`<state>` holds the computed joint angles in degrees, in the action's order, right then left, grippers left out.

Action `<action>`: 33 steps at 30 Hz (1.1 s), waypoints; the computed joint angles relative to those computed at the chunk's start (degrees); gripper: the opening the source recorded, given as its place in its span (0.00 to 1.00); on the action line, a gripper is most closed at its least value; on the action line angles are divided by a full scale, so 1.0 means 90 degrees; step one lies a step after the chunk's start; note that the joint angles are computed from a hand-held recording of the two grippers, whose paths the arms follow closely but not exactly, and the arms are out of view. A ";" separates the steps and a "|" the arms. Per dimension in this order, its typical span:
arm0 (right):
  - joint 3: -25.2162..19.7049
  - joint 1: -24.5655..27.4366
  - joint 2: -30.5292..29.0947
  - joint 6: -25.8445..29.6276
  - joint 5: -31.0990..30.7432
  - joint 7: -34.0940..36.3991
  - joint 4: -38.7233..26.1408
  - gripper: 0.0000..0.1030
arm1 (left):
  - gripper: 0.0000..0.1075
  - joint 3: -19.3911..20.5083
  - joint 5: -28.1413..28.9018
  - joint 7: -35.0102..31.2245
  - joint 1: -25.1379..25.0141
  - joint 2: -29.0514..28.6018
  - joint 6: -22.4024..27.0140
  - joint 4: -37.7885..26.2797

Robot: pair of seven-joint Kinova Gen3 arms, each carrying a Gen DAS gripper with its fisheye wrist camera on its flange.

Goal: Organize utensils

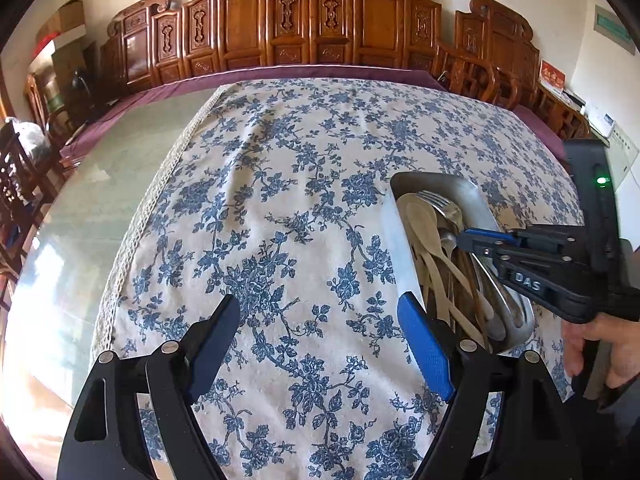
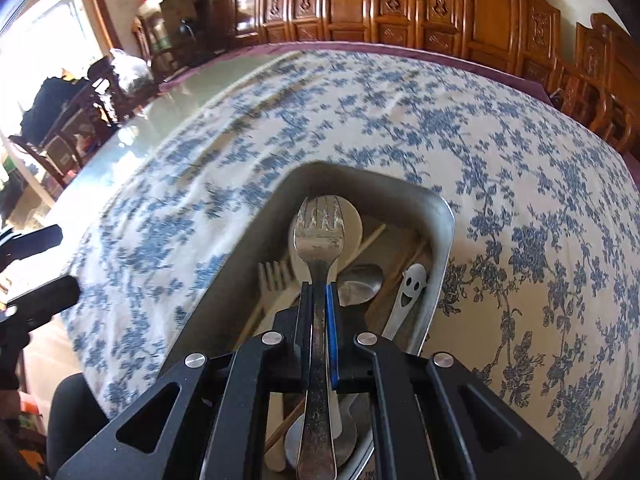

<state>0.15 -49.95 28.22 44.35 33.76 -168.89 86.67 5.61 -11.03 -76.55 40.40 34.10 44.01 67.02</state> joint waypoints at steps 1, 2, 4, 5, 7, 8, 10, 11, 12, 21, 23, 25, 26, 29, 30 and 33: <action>0.0000 0.0001 0.0094 0.0130 -0.0028 0.0033 -0.0104 0.08 | 0.72 0.0008 0.0010 -0.0011 -0.0011 0.0005 -0.0007 0.0015; 0.0004 0.0004 0.0155 0.0210 -0.0052 0.0051 -0.0169 0.08 | 0.72 0.0011 0.0013 -0.0020 -0.0014 0.0012 -0.0011 0.0026; 0.0020 0.0011 0.0253 0.0349 -0.0095 0.0078 -0.0281 0.08 | 0.72 0.0012 0.0017 -0.0027 -0.0011 0.0022 -0.0028 0.0048; 0.0040 -0.0005 0.0303 0.0446 -0.0098 0.0084 -0.0345 0.08 | 0.72 0.0011 0.0020 -0.0026 -0.0009 0.0026 -0.0035 0.0060; 0.0058 -0.0010 0.0388 0.0626 -0.0112 0.0135 -0.0468 0.08 | 0.72 0.0005 0.0008 -0.0033 0.0003 0.0039 -0.0040 0.0074; 0.0060 0.0004 0.0411 0.0671 -0.0130 0.0153 -0.0505 0.08 | 0.72 0.0001 0.0002 -0.0038 0.0006 0.0040 -0.0048 0.0089; 0.0064 0.0021 0.0453 0.0769 -0.0171 0.0172 -0.0573 0.08 | 0.72 0.0000 0.0002 -0.0048 -0.0003 0.0043 -0.0068 0.0118; 0.0072 0.0020 0.0469 0.0809 -0.0179 0.0168 -0.0599 0.08 | 0.72 -0.0001 0.0004 -0.0048 -0.0007 0.0047 -0.0072 0.0125; 0.0075 0.0022 0.0480 0.0827 -0.0186 0.0164 -0.0620 0.08 | 0.72 -0.0003 0.0008 -0.0047 -0.0013 0.0054 -0.0071 0.0130; 0.0269 -0.0300 0.0194 0.0271 0.0373 -0.0468 -0.0203 0.08 | 0.72 -0.0005 0.0044 -0.0026 -0.0046 0.0055 -0.0070 0.0159; 0.0243 -0.0332 0.0098 0.0217 0.0506 -0.0581 -0.0115 0.08 | 0.72 -0.0023 0.0018 0.0005 -0.0022 0.0032 -0.0096 0.0181; 0.0249 -0.0430 0.0002 0.0296 0.0724 -0.0719 -0.0035 0.08 | 0.72 -0.0019 0.0010 0.0016 -0.0017 0.0009 -0.0112 0.0201; 0.0237 -0.0465 -0.0055 0.0328 0.0816 -0.0810 0.0019 0.08 | 0.72 -0.0022 0.0000 0.0023 -0.0010 -0.0003 -0.0131 0.0216; 0.0215 -0.0651 -0.0326 0.0395 0.1249 -0.1355 0.0330 0.09 | 0.72 -0.0019 -0.0027 0.0046 0.0014 -0.0043 -0.0170 0.0252; 0.0174 -0.0684 -0.0394 0.0464 0.1365 -0.1502 0.0400 0.13 | 0.72 -0.0016 -0.0034 0.0050 0.0023 -0.0058 -0.0177 0.0261; 0.0081 -0.0919 -0.0681 0.0760 0.1827 -0.2171 0.0729 0.26 | 0.72 -0.0005 -0.0059 0.0062 0.0053 -0.0141 -0.0280 0.0348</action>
<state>0.88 -58.23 22.09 51.19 50.21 -188.43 93.23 5.57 -11.56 -76.00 40.87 32.83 41.50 70.15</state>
